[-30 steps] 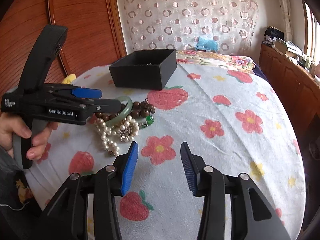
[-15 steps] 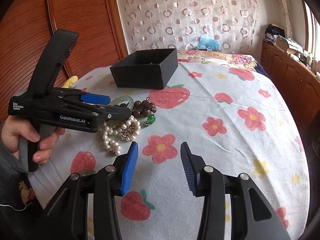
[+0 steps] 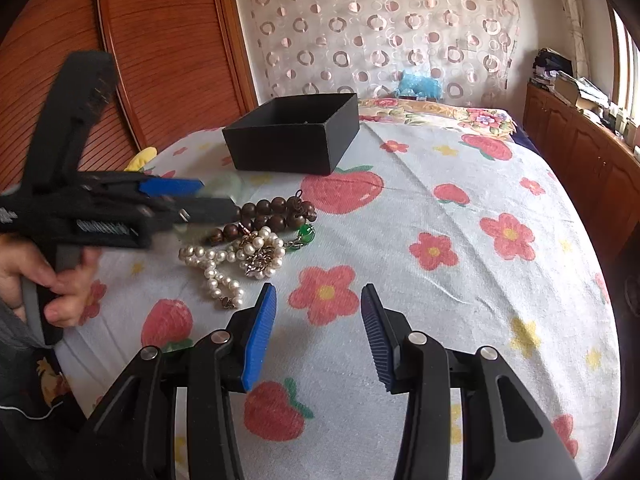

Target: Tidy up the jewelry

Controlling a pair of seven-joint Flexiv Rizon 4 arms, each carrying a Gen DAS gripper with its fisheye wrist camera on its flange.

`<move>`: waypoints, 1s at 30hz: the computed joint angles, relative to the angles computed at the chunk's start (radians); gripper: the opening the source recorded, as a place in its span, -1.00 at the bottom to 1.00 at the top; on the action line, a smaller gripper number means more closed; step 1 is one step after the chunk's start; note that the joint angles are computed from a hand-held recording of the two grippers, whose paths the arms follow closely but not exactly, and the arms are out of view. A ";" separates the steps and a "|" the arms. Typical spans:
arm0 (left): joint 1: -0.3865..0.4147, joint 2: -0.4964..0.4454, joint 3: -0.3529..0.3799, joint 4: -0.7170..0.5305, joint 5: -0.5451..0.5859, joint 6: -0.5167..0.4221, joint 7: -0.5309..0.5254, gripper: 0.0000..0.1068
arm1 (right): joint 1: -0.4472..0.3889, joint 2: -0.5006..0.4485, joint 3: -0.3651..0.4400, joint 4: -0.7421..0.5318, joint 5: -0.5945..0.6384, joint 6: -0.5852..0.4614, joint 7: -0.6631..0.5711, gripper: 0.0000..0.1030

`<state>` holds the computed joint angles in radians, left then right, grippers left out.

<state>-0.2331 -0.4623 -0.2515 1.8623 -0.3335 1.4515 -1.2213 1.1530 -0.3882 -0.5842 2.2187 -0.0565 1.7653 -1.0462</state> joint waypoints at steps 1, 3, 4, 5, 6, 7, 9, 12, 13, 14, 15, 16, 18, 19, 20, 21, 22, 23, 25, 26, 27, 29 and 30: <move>0.010 0.010 -0.010 0.014 -0.007 0.016 0.002 0.29 | 0.006 -0.001 -0.005 0.001 -0.003 -0.001 -0.003 -0.10; 0.032 0.037 -0.030 0.050 -0.022 0.052 0.007 0.29 | 0.030 -0.004 -0.028 0.002 -0.006 -0.006 -0.009 -0.10; 0.041 0.046 -0.037 0.064 -0.027 0.064 0.008 0.29 | 0.037 -0.004 -0.035 0.002 -0.010 -0.007 -0.012 -0.10; 0.049 0.056 -0.043 0.080 -0.032 0.077 0.008 0.29 | 0.035 -0.002 -0.032 -0.001 -0.013 -0.010 -0.015 -0.10; 0.062 0.068 -0.053 0.100 -0.040 0.088 0.009 0.29 | 0.005 0.003 0.004 -0.008 -0.019 -0.010 -0.018 -0.10; 0.078 0.077 -0.066 0.116 -0.049 0.096 0.013 0.29 | -0.018 0.007 0.031 -0.012 -0.026 -0.009 -0.020 -0.10; 0.095 0.091 -0.080 0.138 -0.062 0.103 0.013 0.29 | -0.068 0.009 0.092 -0.030 -0.048 -0.018 -0.028 -0.10; 0.085 0.107 -0.053 0.166 -0.055 0.119 -0.006 0.29 | -0.174 0.009 0.212 -0.065 -0.092 -0.034 -0.035 -0.10; 0.095 0.112 -0.061 0.178 -0.058 0.124 -0.005 0.29 | -0.215 0.008 0.258 -0.078 -0.108 -0.041 -0.036 -0.10; 0.106 0.118 -0.071 0.190 -0.062 0.128 -0.003 0.29 | -0.267 0.003 0.317 -0.098 -0.128 -0.054 -0.039 -0.10; 0.115 0.121 -0.079 0.200 -0.066 0.134 -0.002 0.29 | -0.299 -0.002 0.354 -0.114 -0.148 -0.065 -0.041 -0.11; 0.122 0.122 -0.084 0.204 -0.068 0.137 -0.002 0.29 | -0.307 -0.006 0.365 -0.120 -0.165 -0.070 -0.036 -0.16; 0.140 0.125 -0.101 0.217 -0.075 0.144 -0.001 0.29 | -0.379 -0.021 0.446 -0.155 -0.198 -0.102 -0.041 -0.24; 0.153 0.126 -0.113 0.224 -0.080 0.149 0.003 0.29 | -0.403 -0.029 0.473 -0.167 -0.210 -0.114 -0.039 -0.29; 0.159 0.128 -0.120 0.229 -0.082 0.153 0.002 0.29 | -0.421 -0.035 0.491 -0.177 -0.223 -0.126 -0.035 -0.31; 0.172 0.130 -0.134 0.236 -0.087 0.161 0.002 0.29 | -0.456 -0.041 0.530 -0.192 -0.233 -0.140 -0.040 -0.36; 0.181 0.131 -0.144 0.240 -0.089 0.163 0.003 0.29 | -0.478 -0.046 0.552 -0.200 -0.244 -0.145 -0.040 -0.40; 0.188 0.131 -0.150 0.242 -0.088 0.165 0.004 0.29 | -0.488 -0.050 0.561 -0.209 -0.257 -0.153 -0.034 -0.41; 0.190 0.132 -0.149 0.245 -0.083 0.164 0.001 0.29 | -0.514 -0.058 0.585 -0.229 -0.286 -0.185 -0.034 -0.45; 0.195 0.131 -0.154 0.246 -0.083 0.163 0.002 0.29 | -0.535 -0.064 0.609 -0.241 -0.295 -0.201 -0.040 -0.45; 0.197 0.131 -0.156 0.247 -0.082 0.164 0.001 0.29 | -0.554 -0.070 0.631 -0.251 -0.302 -0.215 -0.046 -0.46; 0.190 0.129 -0.148 0.246 -0.074 0.165 -0.005 0.29 | -0.572 -0.081 0.653 -0.272 -0.320 -0.251 -0.054 -0.46; 0.188 0.128 -0.145 0.246 -0.071 0.166 -0.007 0.29 | -0.568 -0.082 0.646 -0.274 -0.336 -0.253 -0.053 -0.47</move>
